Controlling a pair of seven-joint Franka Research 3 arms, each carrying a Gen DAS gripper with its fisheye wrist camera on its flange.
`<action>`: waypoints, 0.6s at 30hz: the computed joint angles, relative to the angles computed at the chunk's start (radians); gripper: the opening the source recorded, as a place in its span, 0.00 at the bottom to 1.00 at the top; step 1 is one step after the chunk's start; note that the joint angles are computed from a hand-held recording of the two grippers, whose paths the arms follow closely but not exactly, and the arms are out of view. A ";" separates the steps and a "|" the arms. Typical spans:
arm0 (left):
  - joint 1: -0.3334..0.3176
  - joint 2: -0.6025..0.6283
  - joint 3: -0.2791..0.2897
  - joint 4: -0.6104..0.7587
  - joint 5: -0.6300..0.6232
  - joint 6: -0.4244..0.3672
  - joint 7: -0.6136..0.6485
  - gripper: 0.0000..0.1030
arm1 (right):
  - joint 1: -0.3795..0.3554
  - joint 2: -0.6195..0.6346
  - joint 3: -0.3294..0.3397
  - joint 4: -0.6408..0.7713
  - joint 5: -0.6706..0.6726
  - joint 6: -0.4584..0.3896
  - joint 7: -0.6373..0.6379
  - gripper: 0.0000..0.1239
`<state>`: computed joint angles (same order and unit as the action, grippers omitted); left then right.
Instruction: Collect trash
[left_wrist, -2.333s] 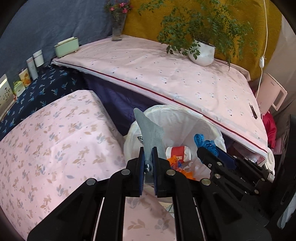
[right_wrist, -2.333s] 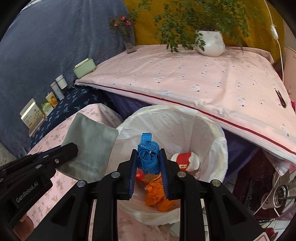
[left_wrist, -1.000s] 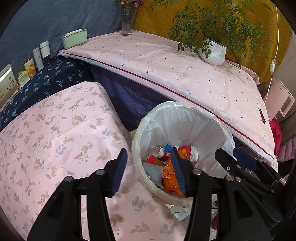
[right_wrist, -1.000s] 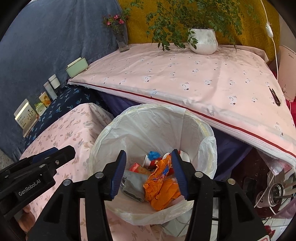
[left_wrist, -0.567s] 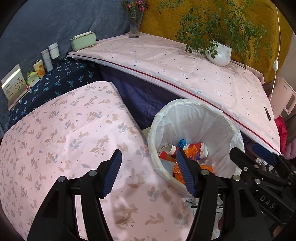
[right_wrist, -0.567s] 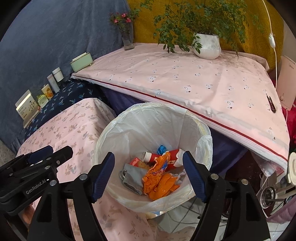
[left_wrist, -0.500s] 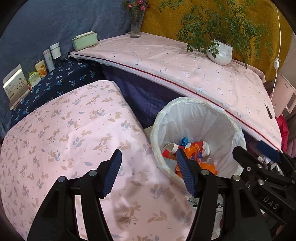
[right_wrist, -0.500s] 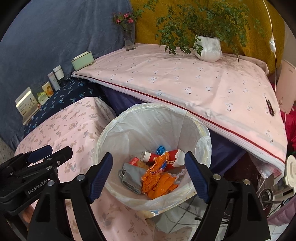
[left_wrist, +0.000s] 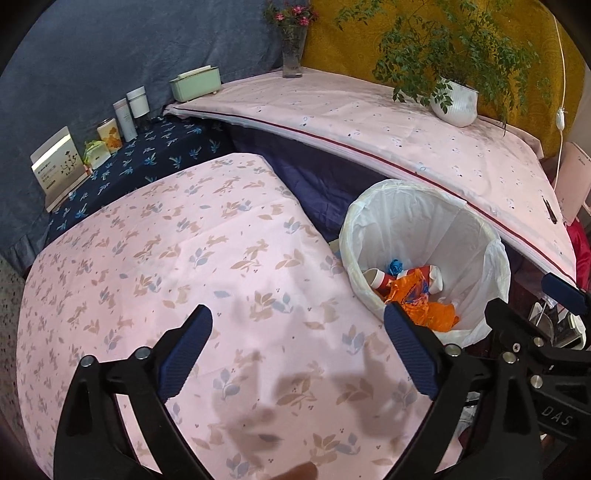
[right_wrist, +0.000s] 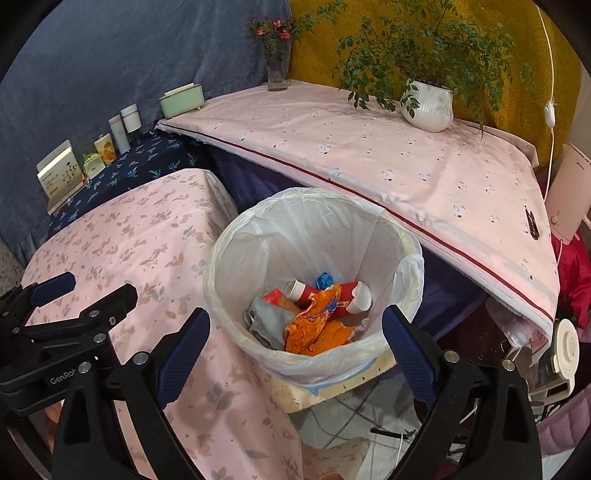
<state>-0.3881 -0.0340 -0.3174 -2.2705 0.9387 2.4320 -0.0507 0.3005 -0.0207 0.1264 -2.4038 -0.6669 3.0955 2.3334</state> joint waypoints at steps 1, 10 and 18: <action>-0.001 -0.006 -0.001 -0.008 -0.003 0.002 -0.004 0.88 | 0.002 -0.004 0.001 -0.006 0.002 0.001 -0.004 0.73; -0.005 -0.037 -0.013 -0.046 -0.036 -0.009 -0.022 0.90 | -0.033 -0.044 0.044 -0.044 -0.011 -0.009 0.013 0.73; -0.009 -0.045 -0.023 -0.059 -0.046 -0.011 -0.038 0.90 | -0.062 -0.053 0.075 -0.057 -0.046 -0.013 0.046 0.73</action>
<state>-0.3975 -0.0787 -0.3406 -2.3291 0.8922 2.4207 -0.0886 0.2384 -0.0740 0.2012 -2.4606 -0.7125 3.0824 2.3791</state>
